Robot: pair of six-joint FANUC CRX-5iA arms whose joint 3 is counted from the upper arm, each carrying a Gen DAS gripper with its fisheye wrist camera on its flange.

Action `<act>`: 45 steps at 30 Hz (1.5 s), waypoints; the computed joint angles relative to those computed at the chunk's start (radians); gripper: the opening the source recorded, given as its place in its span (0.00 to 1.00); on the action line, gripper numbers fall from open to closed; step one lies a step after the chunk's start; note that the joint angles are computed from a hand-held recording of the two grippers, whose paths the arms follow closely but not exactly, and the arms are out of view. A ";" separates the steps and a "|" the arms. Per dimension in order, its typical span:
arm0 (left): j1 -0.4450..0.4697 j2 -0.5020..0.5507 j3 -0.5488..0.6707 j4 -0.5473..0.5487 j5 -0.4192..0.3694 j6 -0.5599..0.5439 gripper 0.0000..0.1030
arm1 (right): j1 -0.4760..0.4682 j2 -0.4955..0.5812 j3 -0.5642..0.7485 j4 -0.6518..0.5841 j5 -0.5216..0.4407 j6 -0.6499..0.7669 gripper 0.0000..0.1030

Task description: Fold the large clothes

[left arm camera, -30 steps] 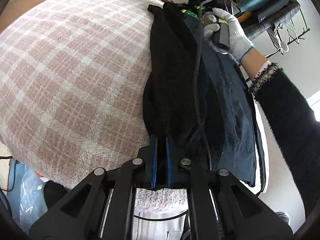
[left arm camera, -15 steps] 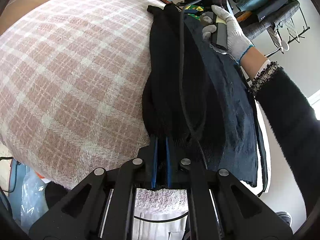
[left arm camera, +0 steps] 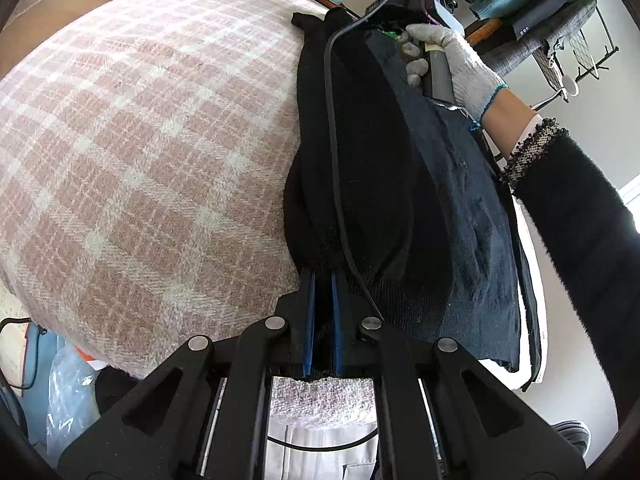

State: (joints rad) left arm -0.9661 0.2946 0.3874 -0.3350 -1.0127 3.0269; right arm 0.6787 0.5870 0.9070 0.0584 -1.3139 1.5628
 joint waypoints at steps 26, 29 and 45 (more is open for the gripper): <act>0.001 -0.015 -0.023 -0.001 0.014 0.011 0.05 | -0.080 0.035 0.084 -0.244 -0.085 -0.098 0.00; 0.002 -0.020 -0.031 0.001 0.019 0.015 0.05 | -0.068 0.025 0.074 -0.192 -0.075 -0.098 0.05; -0.001 -0.078 -0.096 -0.011 0.063 0.065 0.05 | 0.022 0.085 0.283 -0.256 -0.252 -0.072 0.51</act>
